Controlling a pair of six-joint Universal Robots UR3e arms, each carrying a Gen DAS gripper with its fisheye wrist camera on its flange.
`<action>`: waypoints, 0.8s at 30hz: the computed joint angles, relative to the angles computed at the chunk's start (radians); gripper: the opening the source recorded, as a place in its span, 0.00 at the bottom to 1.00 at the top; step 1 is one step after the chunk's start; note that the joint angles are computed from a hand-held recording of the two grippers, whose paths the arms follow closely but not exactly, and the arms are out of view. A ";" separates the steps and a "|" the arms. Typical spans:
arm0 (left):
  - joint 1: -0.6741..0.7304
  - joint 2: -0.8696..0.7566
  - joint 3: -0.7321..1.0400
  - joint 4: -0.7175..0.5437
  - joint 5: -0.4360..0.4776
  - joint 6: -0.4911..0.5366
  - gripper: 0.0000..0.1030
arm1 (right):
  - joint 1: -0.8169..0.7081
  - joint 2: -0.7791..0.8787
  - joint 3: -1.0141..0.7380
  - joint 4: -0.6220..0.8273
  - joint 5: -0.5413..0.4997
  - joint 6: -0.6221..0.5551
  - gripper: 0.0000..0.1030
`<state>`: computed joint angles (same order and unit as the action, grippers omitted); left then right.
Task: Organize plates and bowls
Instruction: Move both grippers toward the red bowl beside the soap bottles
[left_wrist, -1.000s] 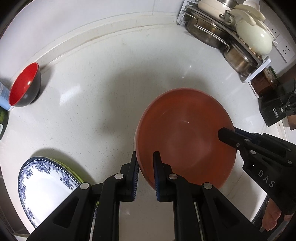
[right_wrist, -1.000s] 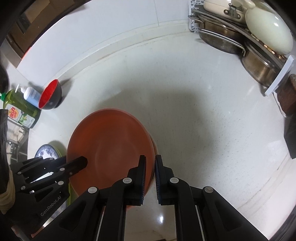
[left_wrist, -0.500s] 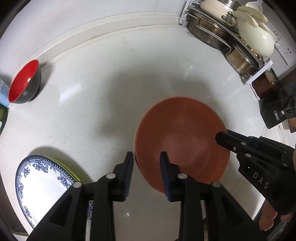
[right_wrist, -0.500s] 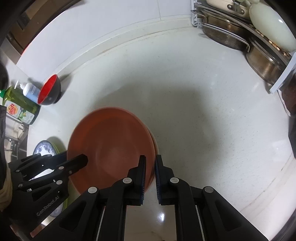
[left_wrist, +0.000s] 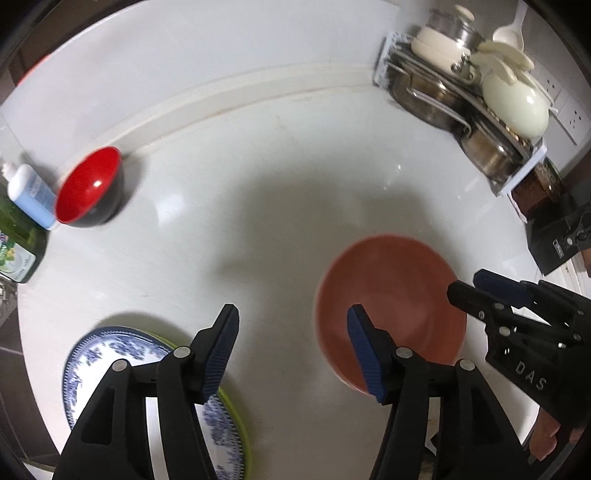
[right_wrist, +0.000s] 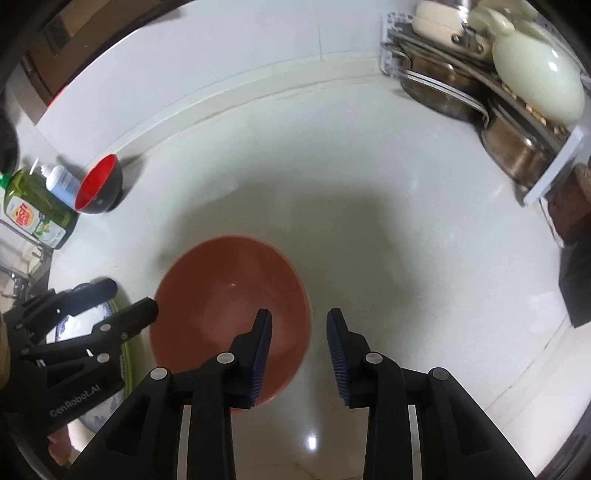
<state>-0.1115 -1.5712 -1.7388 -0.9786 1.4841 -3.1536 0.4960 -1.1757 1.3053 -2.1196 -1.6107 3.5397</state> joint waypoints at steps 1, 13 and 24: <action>0.012 0.014 -0.007 0.007 0.000 0.007 0.63 | 0.007 0.007 -0.018 0.007 -0.007 0.002 0.35; 0.196 0.149 -0.056 0.004 -0.054 0.098 0.68 | 0.091 0.120 -0.267 0.064 -0.049 0.022 0.47; 0.440 0.266 -0.079 -0.029 -0.145 0.242 0.73 | 0.179 0.403 -0.802 0.262 -0.068 0.027 0.47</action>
<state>0.3280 -1.3052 -1.8183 -1.0076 1.3393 -2.9112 0.6750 -0.7723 0.5037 -1.8578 -1.6788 3.5663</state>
